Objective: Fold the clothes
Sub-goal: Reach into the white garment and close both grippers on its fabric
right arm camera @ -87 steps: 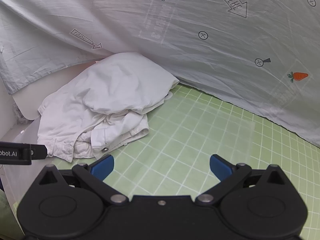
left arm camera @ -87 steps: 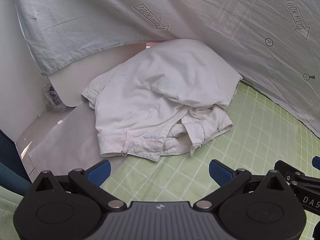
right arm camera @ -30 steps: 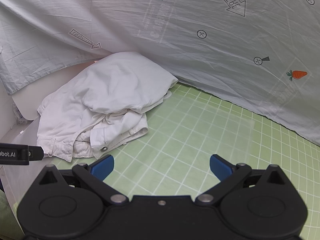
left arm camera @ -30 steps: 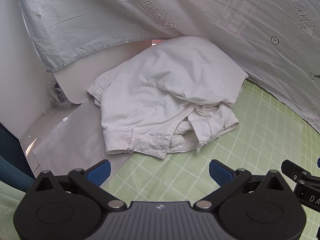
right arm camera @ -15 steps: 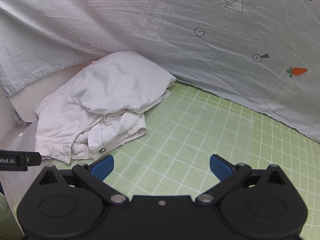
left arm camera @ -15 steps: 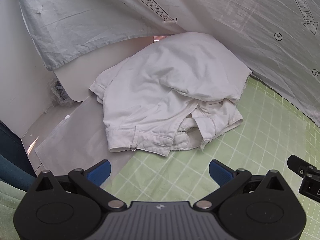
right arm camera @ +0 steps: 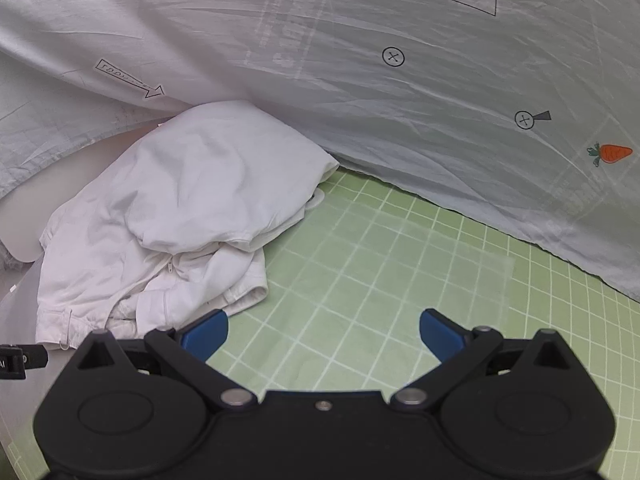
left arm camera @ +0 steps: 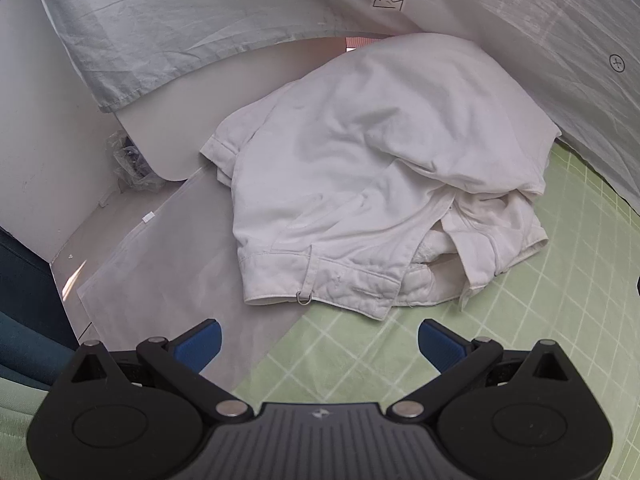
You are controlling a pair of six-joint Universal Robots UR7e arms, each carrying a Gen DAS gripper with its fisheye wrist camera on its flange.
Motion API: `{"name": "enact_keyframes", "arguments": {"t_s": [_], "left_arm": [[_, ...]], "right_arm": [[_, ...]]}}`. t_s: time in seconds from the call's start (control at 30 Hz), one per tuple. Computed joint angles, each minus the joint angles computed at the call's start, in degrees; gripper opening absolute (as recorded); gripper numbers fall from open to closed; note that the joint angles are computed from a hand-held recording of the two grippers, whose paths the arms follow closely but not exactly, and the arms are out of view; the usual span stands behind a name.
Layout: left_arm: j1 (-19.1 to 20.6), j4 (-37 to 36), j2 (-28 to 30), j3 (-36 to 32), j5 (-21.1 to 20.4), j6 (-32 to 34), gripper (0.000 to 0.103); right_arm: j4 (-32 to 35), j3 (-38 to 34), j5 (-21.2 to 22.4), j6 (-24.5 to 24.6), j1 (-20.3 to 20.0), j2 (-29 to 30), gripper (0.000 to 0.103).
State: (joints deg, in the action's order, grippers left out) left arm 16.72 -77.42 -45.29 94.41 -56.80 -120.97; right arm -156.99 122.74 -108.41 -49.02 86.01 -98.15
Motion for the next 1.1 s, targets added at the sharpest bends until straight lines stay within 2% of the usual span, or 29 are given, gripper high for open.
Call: {"name": "enact_keyframes", "arguments": {"t_s": [0.3,0.5,0.57,0.83,1.0,1.1], "left_arm": [[6.3,-0.2,-4.7,5.1,-0.6,-4.8,0.103],[9.0,-4.0,-7.4,8.3,1.6,-5.1,0.102],[9.8,-4.5,-7.9,8.8,2.1,-5.5,0.102],[11.7,-10.0,-10.4,12.9,2.9,-4.8,0.1],[12.5,-14.4,-11.2,15.3,3.0,-4.5,0.1],[12.8,-16.0,-11.4,16.1,3.5,-3.9,0.095]], "right_arm": [[-7.3,-6.7,-2.7,-1.1,2.4,15.5,0.103],[-9.7,-9.9,-2.4,-2.1,2.9,23.0,0.103],[-9.1,-11.7,-1.9,-1.1,3.1,25.5,0.103],[-0.1,-19.0,2.7,12.2,2.0,32.0,0.103],[5.5,-20.5,5.8,24.5,0.6,32.3,0.103],[4.8,-19.2,6.3,26.0,0.7,32.0,0.101]]}}
